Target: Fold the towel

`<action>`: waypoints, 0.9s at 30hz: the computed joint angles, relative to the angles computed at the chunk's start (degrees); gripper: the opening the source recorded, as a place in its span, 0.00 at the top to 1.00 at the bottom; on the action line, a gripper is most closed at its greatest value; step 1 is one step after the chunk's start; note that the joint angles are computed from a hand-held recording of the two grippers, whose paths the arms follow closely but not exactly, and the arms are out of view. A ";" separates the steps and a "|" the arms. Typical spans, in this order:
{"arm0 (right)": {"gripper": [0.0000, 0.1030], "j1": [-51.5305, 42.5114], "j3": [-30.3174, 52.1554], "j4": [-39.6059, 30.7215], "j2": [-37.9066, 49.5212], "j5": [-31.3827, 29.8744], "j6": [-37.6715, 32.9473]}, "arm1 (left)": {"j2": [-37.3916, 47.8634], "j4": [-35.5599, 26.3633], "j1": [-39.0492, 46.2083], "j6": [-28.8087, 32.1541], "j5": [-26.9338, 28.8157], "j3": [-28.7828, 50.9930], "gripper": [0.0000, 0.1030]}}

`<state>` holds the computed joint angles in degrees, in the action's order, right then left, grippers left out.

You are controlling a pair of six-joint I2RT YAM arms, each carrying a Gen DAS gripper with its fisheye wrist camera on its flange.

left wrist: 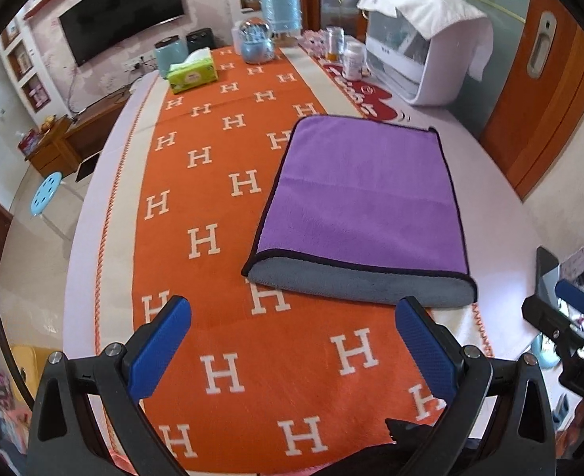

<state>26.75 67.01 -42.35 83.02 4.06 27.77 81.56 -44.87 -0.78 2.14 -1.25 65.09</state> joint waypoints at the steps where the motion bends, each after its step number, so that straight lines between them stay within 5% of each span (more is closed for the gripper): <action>1: 0.17 -0.19 0.02 0.61 0.77 -0.18 -0.48 | 1.29 0.27 0.40 1.02 0.35 0.45 0.01; 27: 0.31 -3.10 -0.17 10.53 18.18 -1.14 -12.19 | 31.77 8.96 7.64 18.33 7.35 13.92 0.01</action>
